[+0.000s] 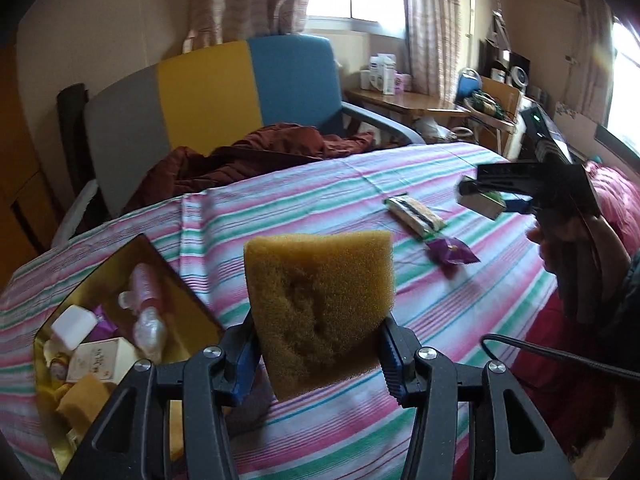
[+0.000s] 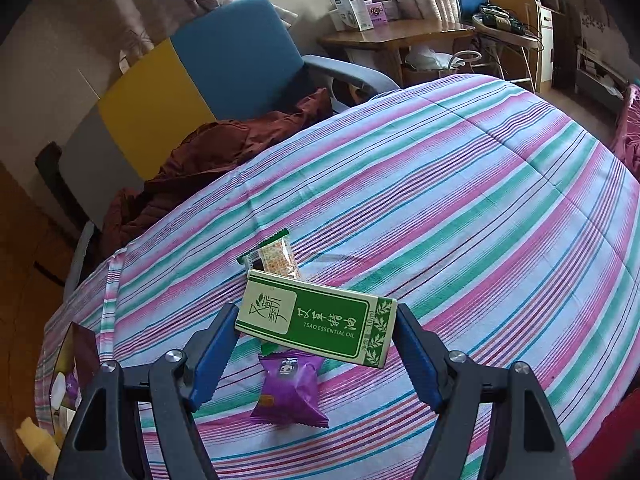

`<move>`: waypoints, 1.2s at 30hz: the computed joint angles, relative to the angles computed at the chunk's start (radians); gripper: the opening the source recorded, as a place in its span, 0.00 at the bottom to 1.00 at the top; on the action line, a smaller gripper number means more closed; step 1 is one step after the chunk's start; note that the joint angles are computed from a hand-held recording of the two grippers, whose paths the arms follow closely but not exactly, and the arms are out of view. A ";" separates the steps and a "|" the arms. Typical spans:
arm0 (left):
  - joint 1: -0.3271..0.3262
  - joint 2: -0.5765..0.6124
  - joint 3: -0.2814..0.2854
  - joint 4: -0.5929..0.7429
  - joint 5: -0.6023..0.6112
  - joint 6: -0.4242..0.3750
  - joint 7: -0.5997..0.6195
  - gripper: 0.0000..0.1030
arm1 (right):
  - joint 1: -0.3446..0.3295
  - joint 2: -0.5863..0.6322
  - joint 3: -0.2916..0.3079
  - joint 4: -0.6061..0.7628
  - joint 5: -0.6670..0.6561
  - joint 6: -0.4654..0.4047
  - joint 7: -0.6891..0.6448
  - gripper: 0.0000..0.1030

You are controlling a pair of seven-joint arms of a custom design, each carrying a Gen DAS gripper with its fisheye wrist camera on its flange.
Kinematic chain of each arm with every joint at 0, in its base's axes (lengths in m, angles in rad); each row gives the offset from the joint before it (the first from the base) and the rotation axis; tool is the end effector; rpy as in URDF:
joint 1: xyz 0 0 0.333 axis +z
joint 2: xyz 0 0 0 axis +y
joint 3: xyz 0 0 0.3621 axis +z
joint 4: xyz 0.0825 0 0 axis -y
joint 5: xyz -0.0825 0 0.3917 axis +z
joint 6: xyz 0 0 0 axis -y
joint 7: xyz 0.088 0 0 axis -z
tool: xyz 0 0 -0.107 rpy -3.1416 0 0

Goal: Organize objects
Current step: 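Carry the sponge with the left gripper while the right carries the green box over the tray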

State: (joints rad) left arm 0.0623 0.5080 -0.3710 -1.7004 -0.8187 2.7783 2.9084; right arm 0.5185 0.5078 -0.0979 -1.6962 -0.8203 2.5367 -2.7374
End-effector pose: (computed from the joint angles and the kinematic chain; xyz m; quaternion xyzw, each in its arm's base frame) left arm 0.7198 -0.1486 0.4032 -0.3227 0.8567 -0.3713 0.1551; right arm 0.6571 0.3149 0.3697 -0.3020 0.8931 -0.2145 0.2551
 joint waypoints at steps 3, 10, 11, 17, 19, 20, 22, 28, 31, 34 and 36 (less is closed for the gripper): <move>0.008 0.006 0.005 0.009 -0.007 0.012 -0.012 0.51 | 0.006 0.000 -0.001 0.005 -0.002 -0.016 -0.002 0.75; 0.030 0.024 0.008 0.032 0.001 0.030 -0.038 0.51 | -0.006 0.014 0.025 0.042 0.045 -0.062 -0.088 0.75; 0.035 0.023 0.006 0.031 0.000 0.032 -0.037 0.51 | -0.005 0.016 0.028 0.051 0.053 -0.071 -0.106 0.75; 0.038 0.035 0.020 0.044 0.024 0.029 -0.077 0.51 | 0.017 0.036 0.037 0.123 0.078 -0.122 -0.199 0.75; 0.038 0.041 0.022 0.048 0.035 0.031 -0.089 0.51 | 0.029 0.044 0.036 0.146 0.076 -0.126 -0.213 0.75; 0.038 0.043 0.025 0.049 0.041 0.032 -0.098 0.51 | 0.035 0.049 0.036 0.161 0.077 -0.129 -0.222 0.75; 0.039 0.045 0.025 0.048 0.051 0.037 -0.108 0.51 | 0.048 0.060 0.035 0.186 0.071 -0.118 -0.234 0.75; 0.055 0.055 0.022 0.054 0.071 0.035 -0.133 0.51 | 0.078 0.131 0.042 0.311 0.095 -0.084 -0.333 0.75; 0.063 0.057 0.020 0.054 0.074 0.032 -0.142 0.51 | 0.087 0.179 0.048 0.386 0.132 -0.059 -0.405 0.75; 0.073 0.058 0.016 0.053 0.070 0.029 -0.142 0.51 | 0.098 0.230 0.050 0.464 0.178 -0.047 -0.477 0.75; 0.078 0.058 0.014 0.054 0.068 0.026 -0.141 0.51 | 0.100 0.268 0.056 0.520 0.217 -0.040 -0.531 0.75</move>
